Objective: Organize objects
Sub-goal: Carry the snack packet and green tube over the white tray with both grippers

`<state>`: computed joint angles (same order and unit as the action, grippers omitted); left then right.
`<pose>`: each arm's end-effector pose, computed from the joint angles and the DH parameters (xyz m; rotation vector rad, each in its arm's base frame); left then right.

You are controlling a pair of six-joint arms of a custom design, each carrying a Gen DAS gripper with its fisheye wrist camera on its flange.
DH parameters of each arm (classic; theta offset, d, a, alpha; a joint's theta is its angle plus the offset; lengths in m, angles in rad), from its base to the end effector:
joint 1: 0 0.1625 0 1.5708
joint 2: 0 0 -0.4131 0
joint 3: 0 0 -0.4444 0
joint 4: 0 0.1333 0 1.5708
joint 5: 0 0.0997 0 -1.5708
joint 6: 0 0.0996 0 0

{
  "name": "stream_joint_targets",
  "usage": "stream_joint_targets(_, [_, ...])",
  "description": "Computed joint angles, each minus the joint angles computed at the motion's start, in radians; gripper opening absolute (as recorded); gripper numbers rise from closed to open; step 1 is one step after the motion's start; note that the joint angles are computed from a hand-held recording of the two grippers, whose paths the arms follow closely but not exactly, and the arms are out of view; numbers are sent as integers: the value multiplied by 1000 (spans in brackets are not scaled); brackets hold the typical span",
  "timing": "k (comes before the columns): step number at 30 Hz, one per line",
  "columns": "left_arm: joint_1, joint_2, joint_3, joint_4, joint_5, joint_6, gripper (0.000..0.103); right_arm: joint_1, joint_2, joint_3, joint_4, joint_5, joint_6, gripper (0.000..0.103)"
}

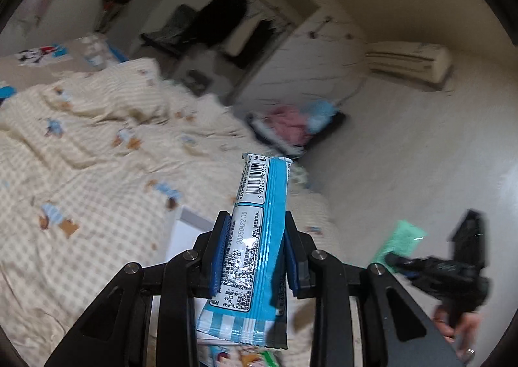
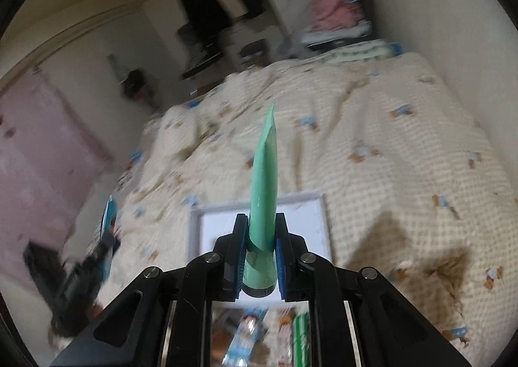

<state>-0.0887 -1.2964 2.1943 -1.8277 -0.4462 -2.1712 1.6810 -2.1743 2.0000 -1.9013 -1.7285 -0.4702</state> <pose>-0.4611 -0.1830 0.1185 -0.1218 2.4506 -1.6938 0.1541 -0.3231 0.5418 0.7522 -2.7199 0.6760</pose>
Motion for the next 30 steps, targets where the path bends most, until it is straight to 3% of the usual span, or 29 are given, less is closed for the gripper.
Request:
stream_joint_targets(2, [19,23,2,-19,-15,0,33,5,-8,41,-76,-36,20,17])
stream_joint_targets(5, [35,65,-16,37,-45,-34,33,-44,-32,93,-98,-2,-1,17])
stream_joint_targets(9, [57,108,-27,55,-82,3,33,-64,-45,193,-248,-80,-44,17])
stream_joint_targets(14, [87,142,0,-37,-100,72,33,-141,-48,248,-291,-44,-120,17])
stream_joint_targets(18, [101,148,64,-284,-89,213,33,-219,-43,258,-281,31,-141,17])
stream_joint_targets(21, [111,171,85,-395,-102,261,33,-247,-35,269,-281,46,-156,17])
stream_joint_targets(28, [150,220,52,-385,-172,314,33,-257,-23,280,-265,17,-171,17])
stream_joint_targets(30, [153,228,35,-329,-186,284,33,-254,-19,276,-259,-1,-172,17])
